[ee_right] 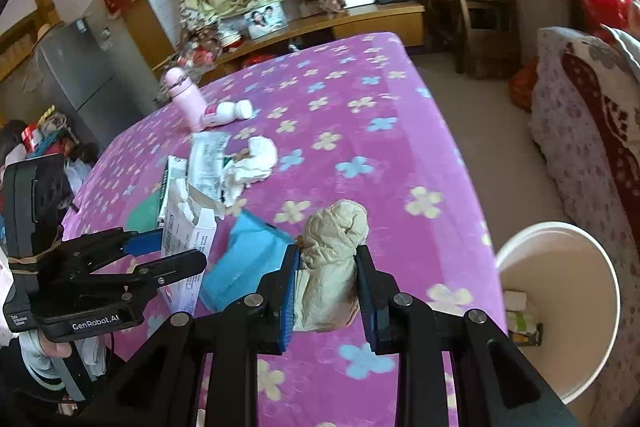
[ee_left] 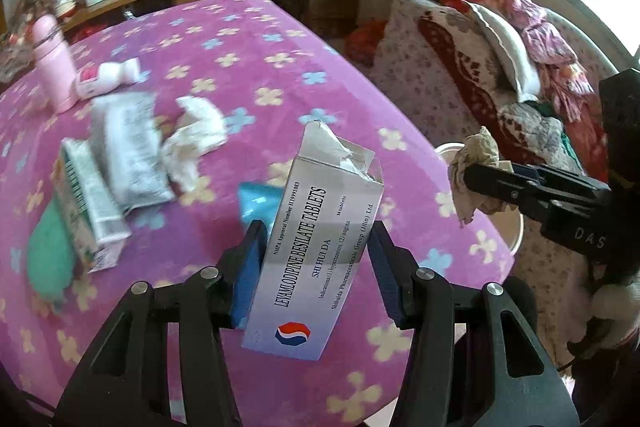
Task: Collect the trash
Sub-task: 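Carry the medicine box and beige tissue over the white bucket and open both tools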
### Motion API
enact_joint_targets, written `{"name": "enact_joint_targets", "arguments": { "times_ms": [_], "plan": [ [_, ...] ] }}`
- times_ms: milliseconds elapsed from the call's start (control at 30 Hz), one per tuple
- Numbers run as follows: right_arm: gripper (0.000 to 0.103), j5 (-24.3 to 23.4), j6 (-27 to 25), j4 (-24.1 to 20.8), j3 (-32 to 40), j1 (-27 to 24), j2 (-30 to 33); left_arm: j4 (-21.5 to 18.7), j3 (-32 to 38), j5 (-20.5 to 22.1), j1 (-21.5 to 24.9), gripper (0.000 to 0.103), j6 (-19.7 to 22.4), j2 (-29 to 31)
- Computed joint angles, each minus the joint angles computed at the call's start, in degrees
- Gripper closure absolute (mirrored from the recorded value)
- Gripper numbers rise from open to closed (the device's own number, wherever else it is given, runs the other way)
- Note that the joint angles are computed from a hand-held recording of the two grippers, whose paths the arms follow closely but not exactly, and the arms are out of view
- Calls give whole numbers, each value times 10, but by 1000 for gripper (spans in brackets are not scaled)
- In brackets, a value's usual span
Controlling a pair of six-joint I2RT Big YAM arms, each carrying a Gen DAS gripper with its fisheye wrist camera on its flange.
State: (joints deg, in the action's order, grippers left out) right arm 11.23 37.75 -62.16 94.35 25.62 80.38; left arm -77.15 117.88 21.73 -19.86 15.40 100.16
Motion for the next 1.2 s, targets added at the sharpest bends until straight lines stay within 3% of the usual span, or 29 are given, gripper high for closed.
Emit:
{"name": "enact_joint_targets", "arguments": {
  "times_ms": [667,1200],
  "plan": [
    [77,53,38,-41,-122,-66,-124,-17,86,-4,-122,53,-28,61],
    [77,46,53,-46,-193,-123,-175,-36,158,-13,-176,53,-52,123]
  ]
}}
